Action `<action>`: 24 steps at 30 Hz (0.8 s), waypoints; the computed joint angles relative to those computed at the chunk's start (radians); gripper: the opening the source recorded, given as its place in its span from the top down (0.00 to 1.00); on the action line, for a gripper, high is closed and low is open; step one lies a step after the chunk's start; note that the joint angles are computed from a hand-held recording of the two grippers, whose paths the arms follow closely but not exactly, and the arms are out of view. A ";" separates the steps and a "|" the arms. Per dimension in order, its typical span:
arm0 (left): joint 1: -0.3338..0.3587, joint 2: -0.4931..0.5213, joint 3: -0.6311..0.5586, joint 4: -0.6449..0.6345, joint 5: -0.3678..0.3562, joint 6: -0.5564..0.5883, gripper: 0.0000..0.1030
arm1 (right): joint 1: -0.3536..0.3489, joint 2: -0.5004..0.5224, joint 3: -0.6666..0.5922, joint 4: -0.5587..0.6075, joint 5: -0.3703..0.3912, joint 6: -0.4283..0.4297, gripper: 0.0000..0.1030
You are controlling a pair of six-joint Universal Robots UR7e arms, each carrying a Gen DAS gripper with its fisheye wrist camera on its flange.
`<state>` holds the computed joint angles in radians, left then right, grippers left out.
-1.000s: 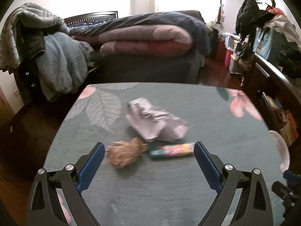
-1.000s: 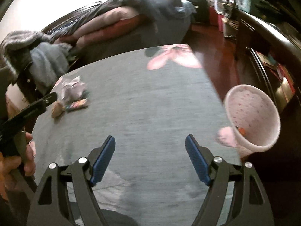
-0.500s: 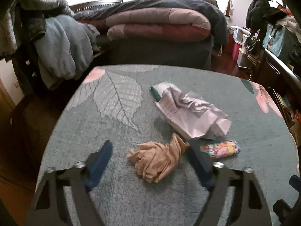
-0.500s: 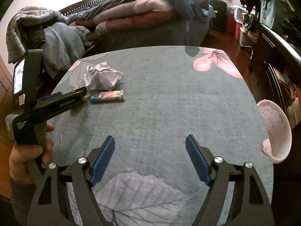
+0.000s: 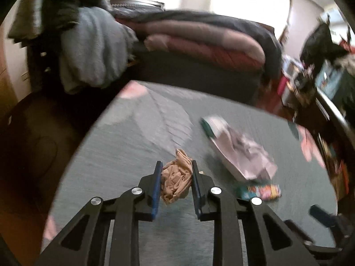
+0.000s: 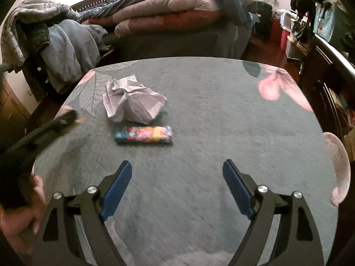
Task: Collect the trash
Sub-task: 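Grasp the tan glove with the left tool while the right tool grasps the candy stick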
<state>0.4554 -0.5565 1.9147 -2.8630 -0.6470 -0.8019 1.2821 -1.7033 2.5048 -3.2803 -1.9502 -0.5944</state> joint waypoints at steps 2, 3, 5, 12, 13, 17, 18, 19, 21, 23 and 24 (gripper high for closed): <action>-0.005 -0.033 0.037 -0.030 0.015 -0.012 0.76 | 0.021 0.060 -0.012 -0.055 -0.024 0.004 0.10; -0.009 -0.055 0.059 -0.039 0.019 -0.022 0.76 | 0.028 0.082 -0.020 -0.064 -0.033 0.008 0.10; -0.012 -0.081 0.085 -0.050 0.025 -0.032 0.76 | 0.045 0.129 -0.040 -0.074 -0.047 0.021 0.09; -0.011 -0.120 0.124 -0.058 0.021 -0.045 0.76 | 0.081 0.241 -0.078 -0.123 -0.091 0.045 0.06; -0.009 -0.120 0.124 -0.060 0.020 -0.042 0.76 | 0.085 0.254 -0.080 -0.137 -0.098 0.045 0.05; -0.010 -0.121 0.133 -0.081 0.013 -0.033 0.76 | 0.094 0.290 -0.089 -0.183 -0.112 0.042 0.04; -0.010 -0.123 0.134 -0.083 0.011 -0.031 0.76 | 0.096 0.297 -0.092 -0.192 -0.116 0.042 0.04; -0.010 -0.121 0.134 -0.091 0.008 -0.025 0.75 | 0.099 0.308 -0.099 -0.201 -0.123 0.042 0.04; -0.010 -0.119 0.132 -0.094 0.004 -0.019 0.75 | 0.101 0.322 -0.104 -0.219 -0.129 0.039 0.05; -0.008 -0.117 0.130 -0.093 0.002 -0.015 0.75 | 0.108 0.343 -0.112 -0.243 -0.151 0.030 0.06; -0.008 -0.116 0.129 -0.089 0.001 -0.016 0.75 | 0.111 0.350 -0.112 -0.256 -0.157 0.023 0.07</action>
